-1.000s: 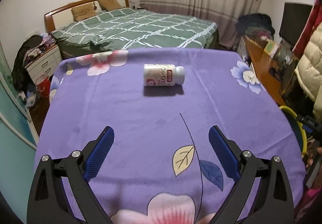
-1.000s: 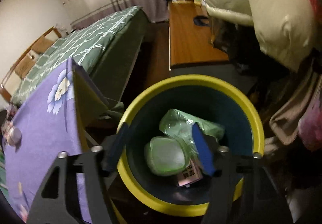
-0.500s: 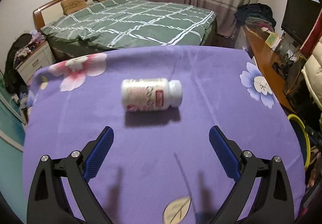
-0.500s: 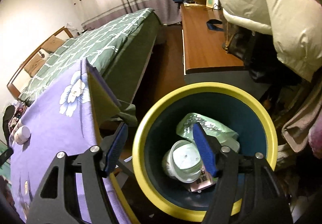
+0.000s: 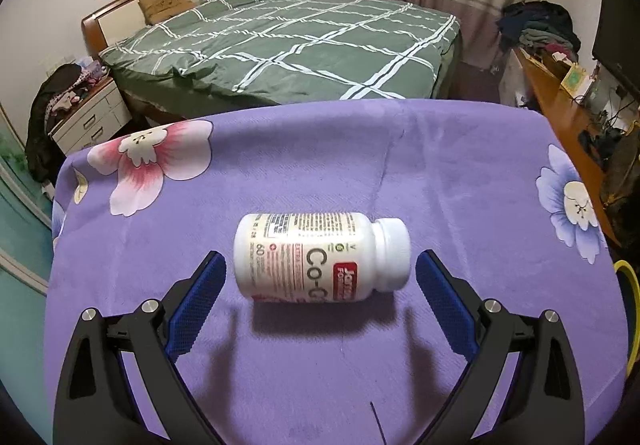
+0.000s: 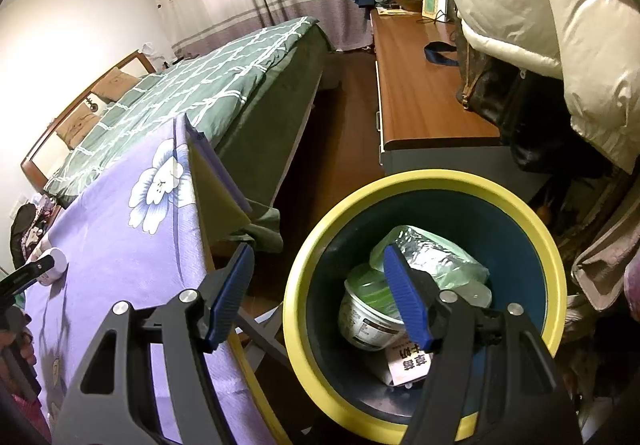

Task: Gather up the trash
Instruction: 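Grasp the white pill bottle with the left gripper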

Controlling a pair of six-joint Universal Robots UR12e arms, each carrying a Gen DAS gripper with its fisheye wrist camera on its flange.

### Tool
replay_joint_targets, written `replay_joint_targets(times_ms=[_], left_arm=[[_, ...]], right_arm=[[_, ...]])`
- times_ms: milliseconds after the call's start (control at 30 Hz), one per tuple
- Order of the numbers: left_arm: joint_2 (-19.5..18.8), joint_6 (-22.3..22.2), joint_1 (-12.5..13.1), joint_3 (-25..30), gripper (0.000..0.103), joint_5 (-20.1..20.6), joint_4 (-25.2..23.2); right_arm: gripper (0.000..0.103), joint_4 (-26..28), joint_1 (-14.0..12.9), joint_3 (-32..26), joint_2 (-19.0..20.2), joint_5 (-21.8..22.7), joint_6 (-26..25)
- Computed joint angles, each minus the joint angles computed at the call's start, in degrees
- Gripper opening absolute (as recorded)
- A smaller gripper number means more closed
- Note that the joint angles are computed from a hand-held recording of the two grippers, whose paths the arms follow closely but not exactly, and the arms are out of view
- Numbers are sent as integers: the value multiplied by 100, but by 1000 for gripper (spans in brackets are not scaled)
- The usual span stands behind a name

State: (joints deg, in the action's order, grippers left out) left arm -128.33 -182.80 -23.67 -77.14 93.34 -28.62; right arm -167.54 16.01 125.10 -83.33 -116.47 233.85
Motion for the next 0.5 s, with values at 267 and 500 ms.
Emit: replay_joint_targets(times_ms=[267,500], left_arm=[[-164,-68,73,220,83,-321,-211],[114,200,-99,-116,83,-428,56]], right_arm=[[64,-25,60,-22,-10,-11,-147],[64,-6,199,123,-218,-192,-294]])
